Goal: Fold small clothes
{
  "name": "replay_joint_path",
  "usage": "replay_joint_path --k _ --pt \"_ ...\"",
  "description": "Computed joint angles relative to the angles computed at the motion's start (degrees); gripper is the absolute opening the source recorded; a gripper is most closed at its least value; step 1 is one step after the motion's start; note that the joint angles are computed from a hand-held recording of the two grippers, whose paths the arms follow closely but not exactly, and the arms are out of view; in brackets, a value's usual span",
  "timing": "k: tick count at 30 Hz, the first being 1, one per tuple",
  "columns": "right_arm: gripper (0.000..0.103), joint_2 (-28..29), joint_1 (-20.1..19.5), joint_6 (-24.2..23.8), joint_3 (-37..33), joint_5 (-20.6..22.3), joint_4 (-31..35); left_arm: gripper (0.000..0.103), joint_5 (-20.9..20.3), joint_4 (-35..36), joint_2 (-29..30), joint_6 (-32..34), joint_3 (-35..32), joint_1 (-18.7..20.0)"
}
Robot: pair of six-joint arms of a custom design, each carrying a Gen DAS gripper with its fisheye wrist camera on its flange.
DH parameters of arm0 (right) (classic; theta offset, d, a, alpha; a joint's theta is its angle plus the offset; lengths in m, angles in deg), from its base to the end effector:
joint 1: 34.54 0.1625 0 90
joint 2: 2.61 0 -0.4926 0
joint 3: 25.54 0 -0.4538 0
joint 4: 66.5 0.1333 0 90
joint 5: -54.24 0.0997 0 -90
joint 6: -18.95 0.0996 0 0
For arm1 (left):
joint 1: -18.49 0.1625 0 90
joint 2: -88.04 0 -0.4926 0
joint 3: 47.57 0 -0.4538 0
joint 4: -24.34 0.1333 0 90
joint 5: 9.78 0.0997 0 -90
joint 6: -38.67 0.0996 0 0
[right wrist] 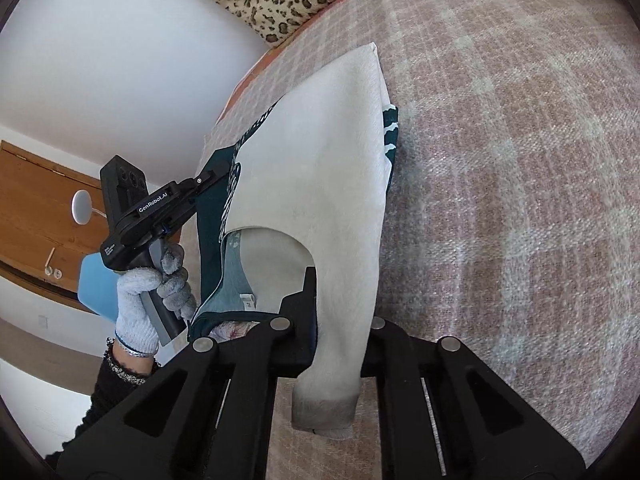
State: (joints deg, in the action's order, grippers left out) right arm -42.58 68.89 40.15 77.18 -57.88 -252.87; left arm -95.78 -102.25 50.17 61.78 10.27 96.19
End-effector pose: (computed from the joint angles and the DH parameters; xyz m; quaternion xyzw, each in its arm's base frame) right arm 0.2603 -0.6775 0.0539 -0.1190 -0.9336 0.3256 0.0908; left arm -0.0631 -0.9476 0.2432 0.2959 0.9436 -0.1405 0.0480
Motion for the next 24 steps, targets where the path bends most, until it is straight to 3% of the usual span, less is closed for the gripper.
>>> replay_joint_path --k 8,15,24 --pt "0.006 3.21 5.08 -7.19 -5.45 -13.13 1.69 0.002 1.91 -9.77 -4.08 7.27 8.48 -2.38" --pt "0.006 4.81 6.84 -10.79 -7.95 -17.4 0.91 0.002 1.37 -13.34 -5.94 8.05 11.3 -3.58" --pt "0.005 4.34 8.6 -13.62 -6.23 -20.36 -3.25 0.002 -0.15 -16.49 -8.46 10.11 15.74 -5.08"
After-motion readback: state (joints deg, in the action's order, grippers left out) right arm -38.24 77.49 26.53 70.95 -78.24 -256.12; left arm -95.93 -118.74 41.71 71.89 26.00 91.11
